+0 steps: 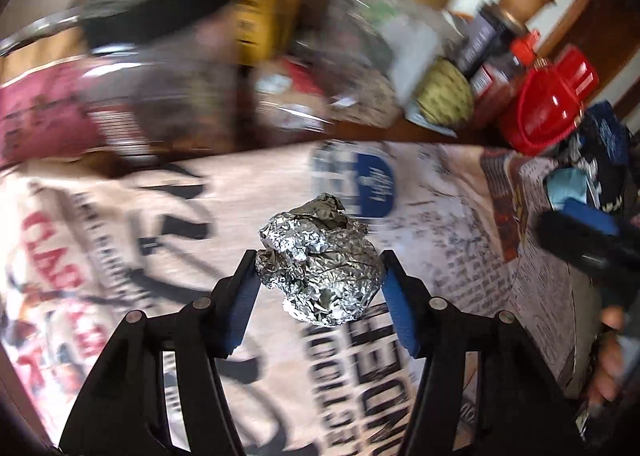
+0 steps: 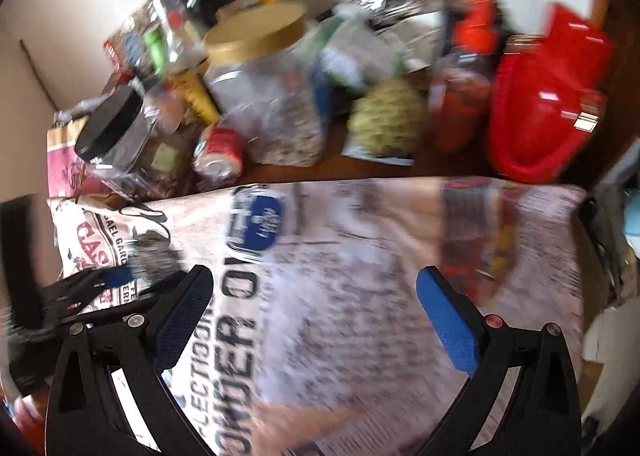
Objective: Collect trash
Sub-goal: 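Grasp the foil ball with the left tool while the right tool grasps the Lucky cup lid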
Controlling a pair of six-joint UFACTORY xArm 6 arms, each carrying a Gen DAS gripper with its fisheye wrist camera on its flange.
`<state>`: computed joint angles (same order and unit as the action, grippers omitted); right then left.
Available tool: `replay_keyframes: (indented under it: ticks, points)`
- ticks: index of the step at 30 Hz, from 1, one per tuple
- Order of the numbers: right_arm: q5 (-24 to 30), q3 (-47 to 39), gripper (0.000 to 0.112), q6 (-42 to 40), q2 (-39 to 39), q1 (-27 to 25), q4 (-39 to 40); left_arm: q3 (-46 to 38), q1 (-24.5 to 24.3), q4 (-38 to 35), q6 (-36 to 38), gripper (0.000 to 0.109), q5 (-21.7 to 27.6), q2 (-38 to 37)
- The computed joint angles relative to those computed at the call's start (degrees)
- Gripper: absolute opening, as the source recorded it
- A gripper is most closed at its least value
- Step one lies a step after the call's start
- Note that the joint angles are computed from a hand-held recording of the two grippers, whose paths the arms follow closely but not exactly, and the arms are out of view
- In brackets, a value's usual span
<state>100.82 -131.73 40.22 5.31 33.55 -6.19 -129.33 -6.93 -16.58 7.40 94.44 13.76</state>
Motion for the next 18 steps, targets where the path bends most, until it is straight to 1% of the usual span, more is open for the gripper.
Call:
replay_keyframes:
  ticks: [2, 4, 8, 10, 13, 15, 16, 18]
  points:
    - [-1.63, -0.3, 0.101, -0.74, 2.87, -0.51, 2.54, -3.51, 2.22, 0.25, 0.05, 0.059, 1.33, 1.31]
    - [-1.89, -1.92, 0.101, -0.99, 5.94, -0.65, 3.82, -5.79, 4.38, 0.36, -0.04, 0.059, 2.07, 1.98]
    - [-1.45, -6.35, 0.101, -0.36, 12.07, 0.41, 2.04, -8.11, 7.62, -0.09, -1.09, 0.059, 2.85, 2.48]
    - [-1.28, -7.55, 0.101, 0.23, 14.01, 0.27, 2.96, -8.31, 8.7, -0.4, -1.57, 0.059, 2.71, 2.43]
    - [-0.3, -9.17, 0.1, 1.17, 16.29, 0.73, 2.6, -8.8, 9.61, -0.27, -1.5, 0.059, 2.67, 2.57]
    - [1.33, -11.02, 0.1, 1.56, 17.92, 1.23, 1.96, -9.27, 9.71, 0.09, -1.4, 0.059, 2.57, 2.87]
    - [2.18, -12.31, 0.099, 1.26, 18.8, 1.96, 0.4, -9.16, 9.61, 0.41, -1.38, 0.059, 2.36, 2.82]
    - [2.25, -12.81, 0.097, 0.4, 19.25, 2.61, -0.36, -8.52, 9.25, 0.8, -1.54, 0.059, 1.76, 2.49]
